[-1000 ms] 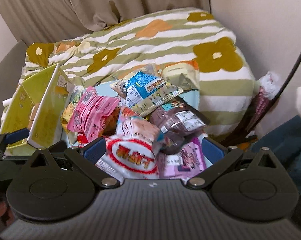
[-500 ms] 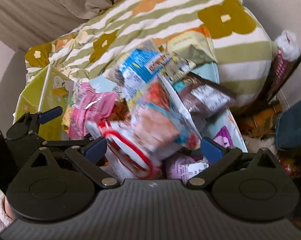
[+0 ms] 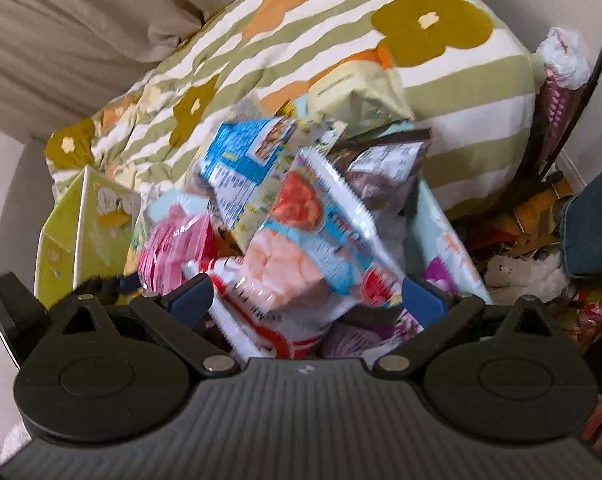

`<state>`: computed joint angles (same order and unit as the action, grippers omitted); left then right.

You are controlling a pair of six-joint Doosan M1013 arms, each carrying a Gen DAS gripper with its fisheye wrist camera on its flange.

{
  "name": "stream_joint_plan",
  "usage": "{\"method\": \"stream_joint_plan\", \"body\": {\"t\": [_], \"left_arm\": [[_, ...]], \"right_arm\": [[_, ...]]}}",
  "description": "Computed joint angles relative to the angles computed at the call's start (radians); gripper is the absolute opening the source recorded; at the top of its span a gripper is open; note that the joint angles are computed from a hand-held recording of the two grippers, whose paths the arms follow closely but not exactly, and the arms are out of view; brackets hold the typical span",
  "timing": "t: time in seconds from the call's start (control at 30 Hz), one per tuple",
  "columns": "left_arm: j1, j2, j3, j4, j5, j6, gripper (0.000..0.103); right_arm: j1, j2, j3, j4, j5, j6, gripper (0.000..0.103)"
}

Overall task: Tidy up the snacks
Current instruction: 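Grasp the pink striped bag with the left tool while the right tool grasps the blue tomato-print bag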

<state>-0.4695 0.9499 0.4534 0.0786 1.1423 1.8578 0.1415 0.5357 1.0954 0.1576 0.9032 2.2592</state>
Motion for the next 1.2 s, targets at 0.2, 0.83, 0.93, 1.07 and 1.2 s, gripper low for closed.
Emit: {"method": "stream_joint_plan", "body": {"t": [0.2, 0.83, 0.93, 1.07, 1.2], "left_arm": [[0.001, -0.004, 0.005, -0.001, -0.004, -0.011, 0.075], [-0.009, -0.032, 0.045, 0.032, -0.027, -0.081, 0.074], [-0.011, -0.043, 0.062, 0.043, -0.038, -0.094, 0.074], [-0.015, -0.064, 0.092, 0.058, -0.057, -0.108, 0.074], [-0.018, -0.092, 0.131, 0.074, -0.088, -0.128, 0.074]], "right_arm": [[-0.024, 0.022, -0.025, 0.025, 0.004, -0.186, 0.103], [-0.084, 0.09, -0.073, 0.435, 0.102, -0.543, 0.094], [-0.081, 0.082, -0.068, 0.394, 0.112, -0.543, 0.083], [-0.077, 0.068, -0.06, 0.372, 0.112, -0.548, 0.078], [-0.072, 0.054, -0.052, 0.359, 0.097, -0.546, 0.076]]}}
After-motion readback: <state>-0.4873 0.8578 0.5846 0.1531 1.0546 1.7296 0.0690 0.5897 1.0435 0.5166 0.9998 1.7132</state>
